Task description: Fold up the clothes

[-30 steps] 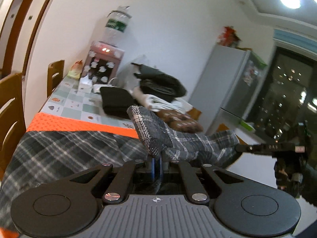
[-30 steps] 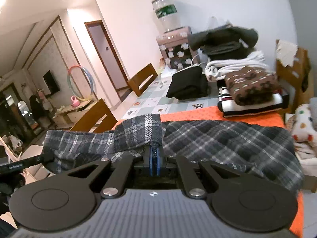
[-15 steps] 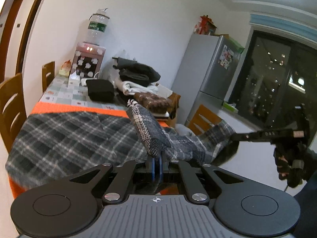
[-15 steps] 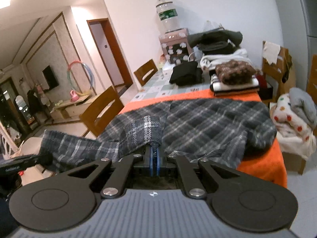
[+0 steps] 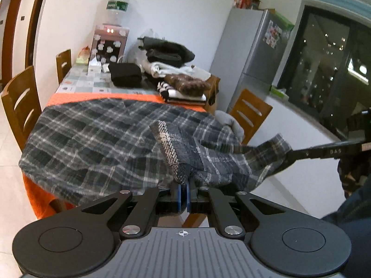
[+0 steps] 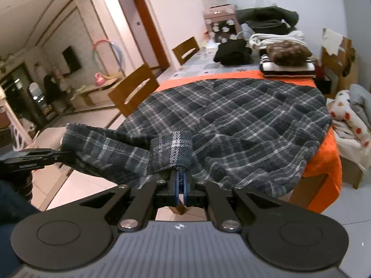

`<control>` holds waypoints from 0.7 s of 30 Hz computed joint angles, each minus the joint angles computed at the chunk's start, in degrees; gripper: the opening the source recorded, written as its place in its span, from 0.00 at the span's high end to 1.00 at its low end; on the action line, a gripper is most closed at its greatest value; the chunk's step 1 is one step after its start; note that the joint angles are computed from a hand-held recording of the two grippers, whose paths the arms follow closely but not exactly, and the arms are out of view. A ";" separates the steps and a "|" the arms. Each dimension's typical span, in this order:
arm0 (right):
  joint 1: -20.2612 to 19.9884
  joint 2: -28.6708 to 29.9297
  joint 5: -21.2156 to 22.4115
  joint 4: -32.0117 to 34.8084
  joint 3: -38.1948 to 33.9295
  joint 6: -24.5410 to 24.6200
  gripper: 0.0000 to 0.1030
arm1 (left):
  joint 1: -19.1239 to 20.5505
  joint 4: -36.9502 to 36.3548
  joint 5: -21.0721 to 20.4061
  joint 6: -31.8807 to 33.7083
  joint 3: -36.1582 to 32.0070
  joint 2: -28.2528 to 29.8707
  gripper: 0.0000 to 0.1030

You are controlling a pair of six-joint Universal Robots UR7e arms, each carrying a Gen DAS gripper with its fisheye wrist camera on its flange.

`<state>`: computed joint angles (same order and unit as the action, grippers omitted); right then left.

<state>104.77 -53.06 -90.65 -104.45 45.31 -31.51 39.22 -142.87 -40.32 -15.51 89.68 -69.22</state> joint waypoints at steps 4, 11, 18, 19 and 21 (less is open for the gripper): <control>-0.71 1.44 -0.59 7.59 -3.61 0.05 0.89 | 0.29 8.33 -0.61 -6.53 1.24 -1.50 0.81; -1.11 2.62 -3.96 9.53 -5.48 0.27 0.78 | -0.10 12.08 1.22 -10.95 3.23 -2.94 0.52; -0.65 5.92 -6.81 6.87 -8.94 0.64 0.76 | -0.10 11.19 8.02 -11.24 2.33 -2.25 0.49; -0.53 6.28 -7.02 6.30 -9.25 0.61 0.76 | 0.00 10.49 8.80 -10.73 2.21 -2.18 0.48; -0.39 8.34 -7.33 6.01 -12.07 0.49 0.75 | 0.32 8.74 9.90 -9.13 1.76 -1.89 0.48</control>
<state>104.39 -44.72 -97.98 -98.44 33.24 -31.02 39.54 -134.13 -30.42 -24.63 91.44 -71.10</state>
